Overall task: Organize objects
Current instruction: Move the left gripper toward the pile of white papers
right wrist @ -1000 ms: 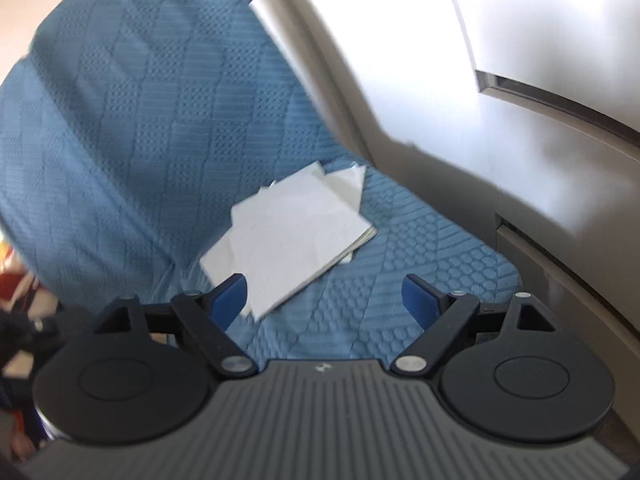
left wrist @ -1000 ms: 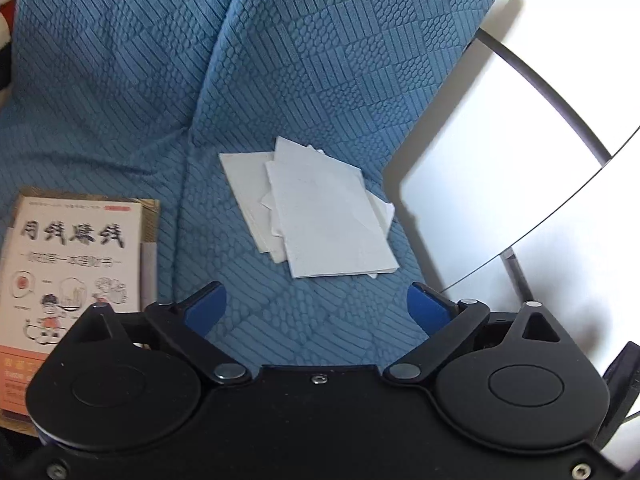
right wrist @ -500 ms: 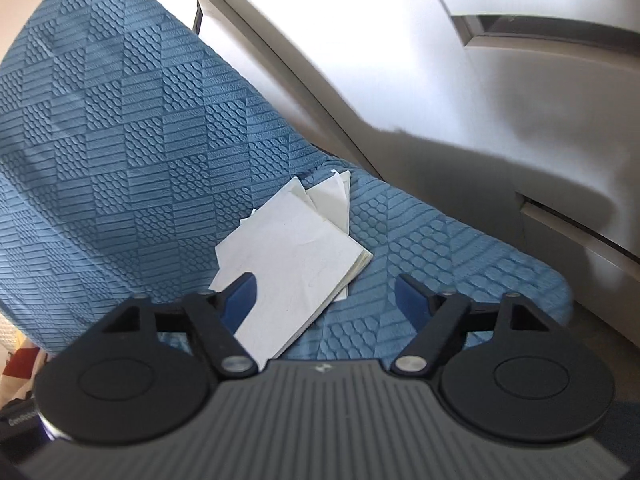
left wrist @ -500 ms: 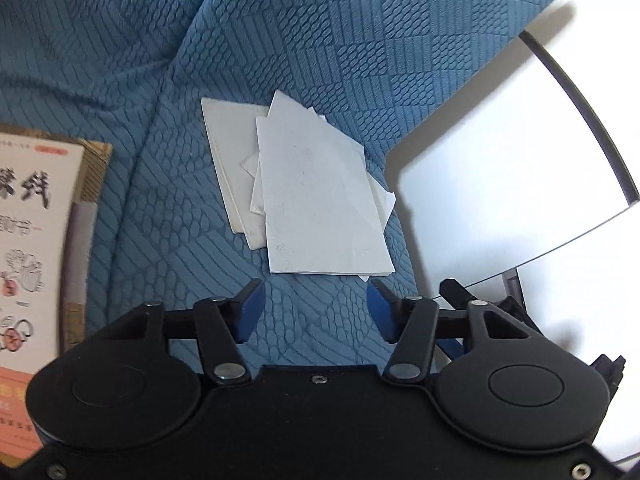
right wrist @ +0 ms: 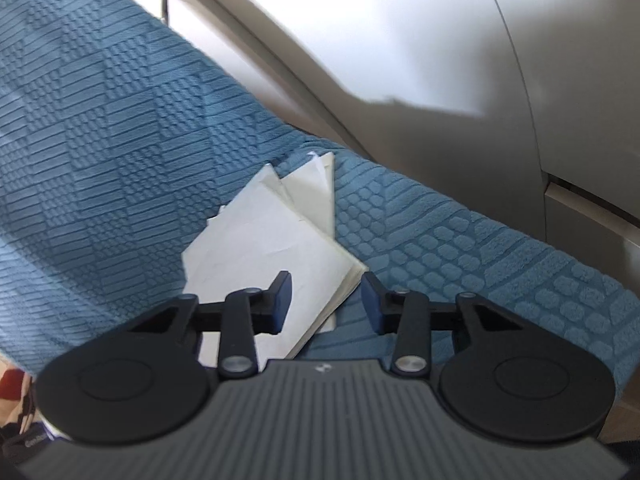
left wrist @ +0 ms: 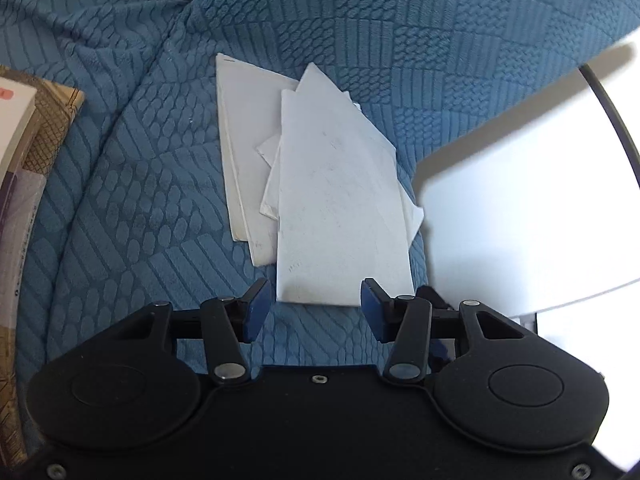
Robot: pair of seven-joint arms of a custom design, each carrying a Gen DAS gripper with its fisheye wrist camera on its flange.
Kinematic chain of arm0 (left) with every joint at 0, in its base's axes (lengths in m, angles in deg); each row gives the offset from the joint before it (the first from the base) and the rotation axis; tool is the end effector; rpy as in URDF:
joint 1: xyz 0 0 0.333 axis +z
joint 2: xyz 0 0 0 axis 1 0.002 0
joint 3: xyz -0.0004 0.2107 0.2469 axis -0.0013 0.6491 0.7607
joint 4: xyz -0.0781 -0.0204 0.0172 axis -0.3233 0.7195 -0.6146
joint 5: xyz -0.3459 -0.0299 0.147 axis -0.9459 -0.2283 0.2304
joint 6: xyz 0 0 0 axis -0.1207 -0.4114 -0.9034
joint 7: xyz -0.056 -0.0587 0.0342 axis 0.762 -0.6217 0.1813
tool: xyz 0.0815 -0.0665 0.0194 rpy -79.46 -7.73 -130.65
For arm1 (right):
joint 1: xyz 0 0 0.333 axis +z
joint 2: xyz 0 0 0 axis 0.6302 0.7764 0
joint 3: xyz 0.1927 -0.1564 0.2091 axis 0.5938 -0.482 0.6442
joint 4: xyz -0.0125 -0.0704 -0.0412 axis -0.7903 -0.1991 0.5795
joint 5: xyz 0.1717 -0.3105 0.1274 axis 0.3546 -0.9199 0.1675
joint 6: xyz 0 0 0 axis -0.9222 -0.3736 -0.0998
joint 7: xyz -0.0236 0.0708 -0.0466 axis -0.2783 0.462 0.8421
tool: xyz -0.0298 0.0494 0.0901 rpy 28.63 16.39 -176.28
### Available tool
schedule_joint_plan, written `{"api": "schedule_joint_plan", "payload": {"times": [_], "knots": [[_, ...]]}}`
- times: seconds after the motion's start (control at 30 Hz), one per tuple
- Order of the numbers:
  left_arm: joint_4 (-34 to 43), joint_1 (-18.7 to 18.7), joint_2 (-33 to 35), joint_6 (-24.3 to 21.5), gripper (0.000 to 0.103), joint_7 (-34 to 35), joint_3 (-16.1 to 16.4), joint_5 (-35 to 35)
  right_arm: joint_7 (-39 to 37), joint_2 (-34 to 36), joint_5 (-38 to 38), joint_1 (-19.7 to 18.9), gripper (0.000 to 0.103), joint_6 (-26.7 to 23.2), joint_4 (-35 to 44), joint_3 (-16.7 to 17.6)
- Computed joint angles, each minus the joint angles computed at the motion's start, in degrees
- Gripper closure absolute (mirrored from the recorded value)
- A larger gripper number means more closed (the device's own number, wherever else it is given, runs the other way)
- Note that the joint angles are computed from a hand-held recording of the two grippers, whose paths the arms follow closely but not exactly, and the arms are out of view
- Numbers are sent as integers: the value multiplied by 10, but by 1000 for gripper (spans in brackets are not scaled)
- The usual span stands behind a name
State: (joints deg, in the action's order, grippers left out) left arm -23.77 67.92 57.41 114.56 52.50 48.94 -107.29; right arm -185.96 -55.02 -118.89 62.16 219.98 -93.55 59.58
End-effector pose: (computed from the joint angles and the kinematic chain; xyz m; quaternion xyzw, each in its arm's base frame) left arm 0.5000 -0.4002 0.4315 0.7227 -0.5658 0.3785 0.1200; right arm 0.4026 0.3002 0.4162 -0.2711 0.8610 -0.1505 0.4032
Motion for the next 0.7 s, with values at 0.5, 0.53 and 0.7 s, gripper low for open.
{"api": "schedule_joint_plan", "payload": {"times": [0.5, 0.53, 0.7], "knots": [[35, 52, 56, 24, 57, 52, -73, -103, 59, 27, -78, -12, 73, 59, 24, -21], [38, 49, 57, 25, 57, 52, -71, -107, 76, 28, -92, -14, 73, 66, 24, -23], [51, 74, 74, 33, 57, 95, -111, -174, 151, 28, -142, -18, 72, 88, 25, -28]]}}
